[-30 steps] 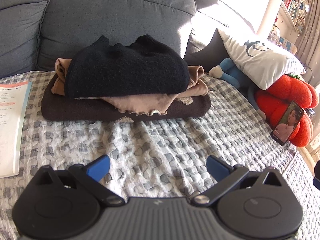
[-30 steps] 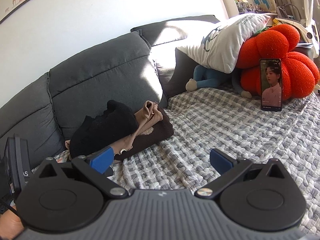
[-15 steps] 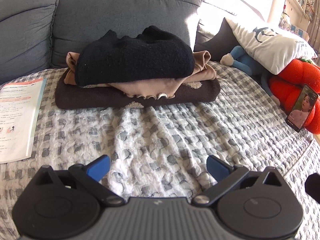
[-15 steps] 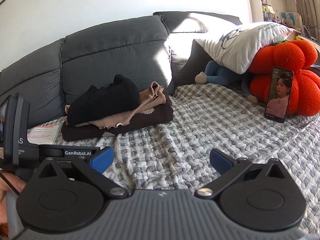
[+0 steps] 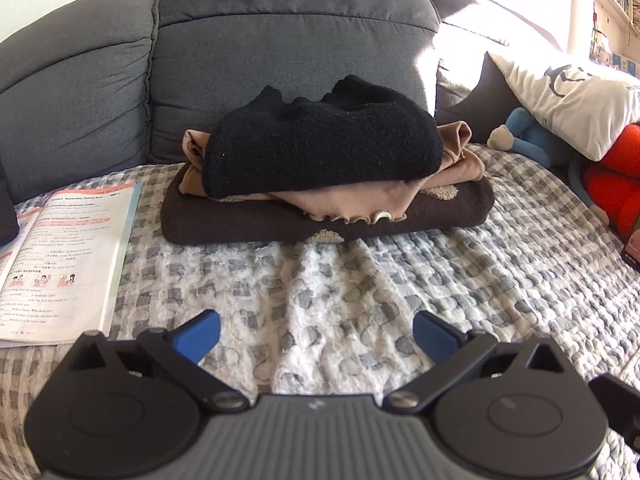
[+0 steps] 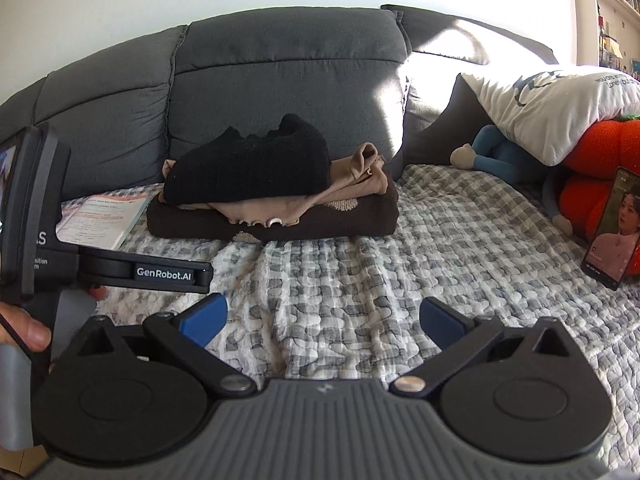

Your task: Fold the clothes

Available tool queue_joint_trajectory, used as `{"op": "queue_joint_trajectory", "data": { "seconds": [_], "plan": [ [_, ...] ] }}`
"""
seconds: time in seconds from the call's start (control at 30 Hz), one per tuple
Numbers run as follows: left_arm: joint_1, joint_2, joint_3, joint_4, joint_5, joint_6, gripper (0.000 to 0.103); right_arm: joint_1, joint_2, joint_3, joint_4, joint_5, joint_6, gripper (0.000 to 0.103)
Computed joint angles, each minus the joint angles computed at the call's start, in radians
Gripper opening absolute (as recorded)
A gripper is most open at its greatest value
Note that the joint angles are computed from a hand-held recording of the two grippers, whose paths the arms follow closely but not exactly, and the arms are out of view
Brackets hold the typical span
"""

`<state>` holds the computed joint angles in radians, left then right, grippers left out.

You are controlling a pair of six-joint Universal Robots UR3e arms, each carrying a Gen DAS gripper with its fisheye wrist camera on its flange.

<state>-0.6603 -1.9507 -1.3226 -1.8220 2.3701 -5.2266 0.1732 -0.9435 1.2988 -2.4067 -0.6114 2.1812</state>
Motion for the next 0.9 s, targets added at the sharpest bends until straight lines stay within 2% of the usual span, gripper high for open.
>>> {"op": "queue_joint_trajectory", "data": {
  "seconds": [0.17,0.43,0.9],
  "plan": [
    [0.019,0.019,-0.057,0.083,-0.012,0.053,0.103,0.020,0.020,0.003,-0.066,-0.040,0.041,0.103],
    [0.027,0.017,-0.069,0.125,-0.005,0.094,0.103,0.017,0.040,-0.015,-0.106,-0.062,0.125,0.103],
    [0.020,0.025,-0.073,0.134,0.003,0.097,0.103,0.020,0.025,0.008,-0.105,-0.062,0.100,0.103]
  ]
}}
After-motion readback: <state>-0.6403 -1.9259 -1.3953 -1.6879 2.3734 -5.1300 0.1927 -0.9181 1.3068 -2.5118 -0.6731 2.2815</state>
